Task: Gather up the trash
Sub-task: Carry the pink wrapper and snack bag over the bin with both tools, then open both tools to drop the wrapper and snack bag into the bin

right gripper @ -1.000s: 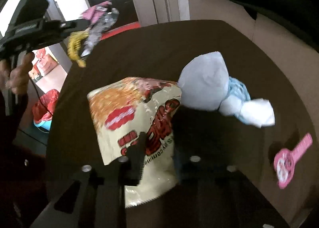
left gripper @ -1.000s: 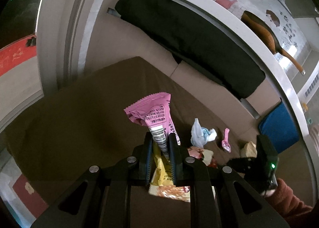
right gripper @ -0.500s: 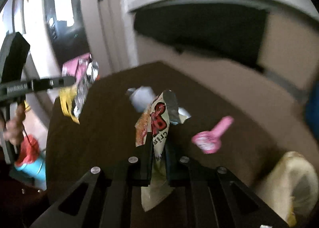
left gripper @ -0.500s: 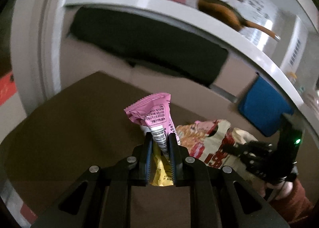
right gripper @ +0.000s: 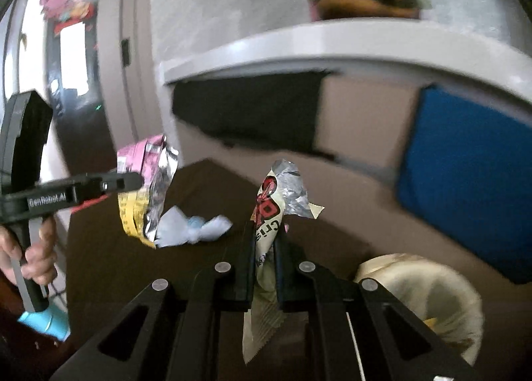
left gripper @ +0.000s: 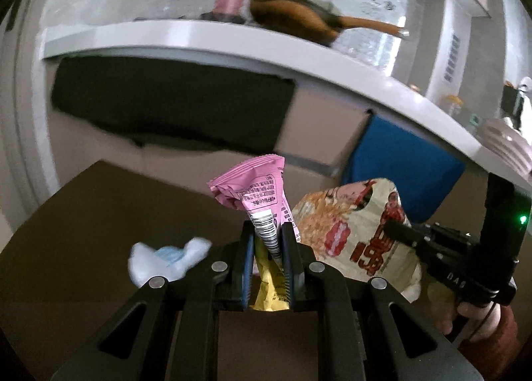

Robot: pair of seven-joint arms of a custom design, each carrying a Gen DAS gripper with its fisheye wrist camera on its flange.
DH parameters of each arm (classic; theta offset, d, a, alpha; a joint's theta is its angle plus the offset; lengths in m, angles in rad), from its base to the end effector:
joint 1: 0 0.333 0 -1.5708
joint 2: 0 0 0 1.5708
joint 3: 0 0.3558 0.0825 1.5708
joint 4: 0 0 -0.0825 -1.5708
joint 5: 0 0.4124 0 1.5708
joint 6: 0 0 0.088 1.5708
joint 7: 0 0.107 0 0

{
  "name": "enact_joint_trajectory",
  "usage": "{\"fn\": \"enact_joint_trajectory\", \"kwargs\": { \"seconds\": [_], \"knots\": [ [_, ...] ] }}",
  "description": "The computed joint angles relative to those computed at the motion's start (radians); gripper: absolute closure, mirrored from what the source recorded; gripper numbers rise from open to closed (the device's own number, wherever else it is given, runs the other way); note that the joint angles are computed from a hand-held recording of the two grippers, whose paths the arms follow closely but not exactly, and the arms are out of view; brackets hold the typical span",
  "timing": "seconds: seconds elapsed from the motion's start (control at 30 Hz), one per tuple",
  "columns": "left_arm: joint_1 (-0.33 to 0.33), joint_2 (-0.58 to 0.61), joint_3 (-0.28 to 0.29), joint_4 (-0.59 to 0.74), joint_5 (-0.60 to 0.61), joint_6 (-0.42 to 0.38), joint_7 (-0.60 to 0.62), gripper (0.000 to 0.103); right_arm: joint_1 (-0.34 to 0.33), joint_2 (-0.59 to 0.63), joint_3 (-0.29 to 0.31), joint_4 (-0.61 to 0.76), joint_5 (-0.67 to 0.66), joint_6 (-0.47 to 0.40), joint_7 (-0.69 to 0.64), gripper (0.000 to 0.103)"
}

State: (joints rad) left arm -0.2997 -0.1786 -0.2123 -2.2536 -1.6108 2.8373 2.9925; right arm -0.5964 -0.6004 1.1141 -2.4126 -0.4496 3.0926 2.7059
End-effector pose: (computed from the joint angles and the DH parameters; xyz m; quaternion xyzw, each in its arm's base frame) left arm 0.4859 -0.2190 0.5067 -0.4287 0.7406 -0.5057 0.1094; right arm 0.3957 0.3453 0.5090 -0.6150 0.5975 -0.3359 0.3898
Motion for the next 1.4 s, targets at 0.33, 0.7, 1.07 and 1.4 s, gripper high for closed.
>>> {"fn": "enact_joint_trajectory", "kwargs": {
  "seconds": [0.33,0.7,1.07,1.4],
  "knots": [
    [-0.108,0.079,-0.09,0.117,0.052,0.061,0.04,0.087,0.237,-0.282,-0.249,-0.17,-0.013,-0.214,0.076,0.095],
    [-0.178,0.216,-0.138,0.2,0.236,0.02,-0.107,0.087,0.412,-0.369,-0.397,-0.332,-0.086,-0.355,0.191,0.095],
    [-0.18,0.447,-0.161,0.336,0.737,-0.039,-0.557,0.087,0.391,-0.226,-0.497,-0.435,-0.154,-0.183,0.316,0.095],
    [-0.144,0.6,-0.182,0.454,1.017,-0.165,-0.84,0.085,0.298,-0.033,-0.492,-0.433,-0.148,-0.075,0.278,0.094]
  ]
}}
